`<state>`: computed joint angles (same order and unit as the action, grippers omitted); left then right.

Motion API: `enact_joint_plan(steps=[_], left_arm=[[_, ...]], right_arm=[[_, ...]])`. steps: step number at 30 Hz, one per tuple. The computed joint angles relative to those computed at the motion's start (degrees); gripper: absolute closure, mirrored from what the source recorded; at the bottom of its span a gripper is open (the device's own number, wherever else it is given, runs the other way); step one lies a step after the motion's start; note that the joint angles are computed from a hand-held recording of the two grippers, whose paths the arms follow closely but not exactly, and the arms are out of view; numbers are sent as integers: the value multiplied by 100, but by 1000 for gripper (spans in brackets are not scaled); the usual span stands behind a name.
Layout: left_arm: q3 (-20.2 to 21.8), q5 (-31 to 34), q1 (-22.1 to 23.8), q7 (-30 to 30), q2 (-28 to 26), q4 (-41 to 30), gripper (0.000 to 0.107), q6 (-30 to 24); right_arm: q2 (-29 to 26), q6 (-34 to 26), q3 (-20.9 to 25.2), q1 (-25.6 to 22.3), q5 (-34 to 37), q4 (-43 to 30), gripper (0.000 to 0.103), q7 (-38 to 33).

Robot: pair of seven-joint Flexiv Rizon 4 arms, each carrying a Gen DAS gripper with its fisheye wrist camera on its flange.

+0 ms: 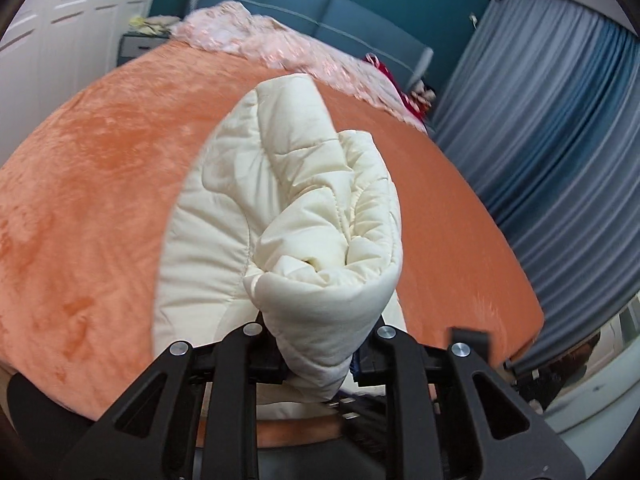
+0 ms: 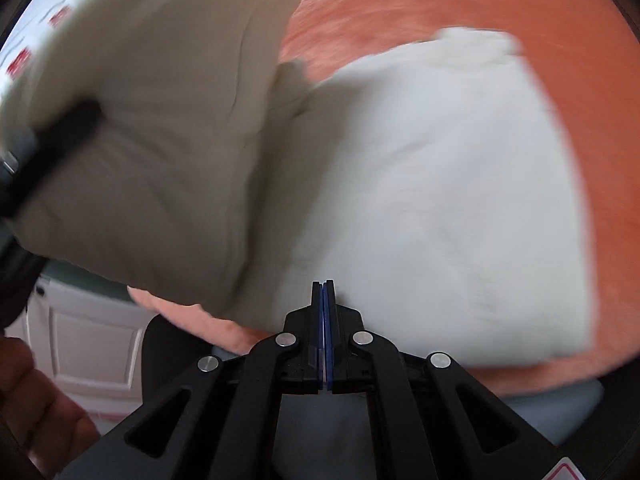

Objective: Fold large clothes

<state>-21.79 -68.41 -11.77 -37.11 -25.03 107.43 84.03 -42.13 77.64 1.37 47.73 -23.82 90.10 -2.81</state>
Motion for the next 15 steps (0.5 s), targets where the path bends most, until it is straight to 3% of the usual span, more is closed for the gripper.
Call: enact_joint_plan(steps=[4, 9, 12, 15], left_arm=[[550, 1536, -462, -1130, -324, -186, 88, -513], [1002, 2776, -781, -2260, -787, -536, 85, -997], [959, 3116, -688, -2485, -794, -567, 82, -1078], [460, 3092, -257, -2179, -484, -245, 68, -909]], right_arm=[[663, 282, -803, 513, -287, 1151, 101, 887], [986, 200, -1095, 584, -823, 1622, 96, 1454], [1172, 41, -1168, 586, -1217, 1703, 94, 1650], [1345, 8, -1250, 558, -1661, 1721, 91, 1880]])
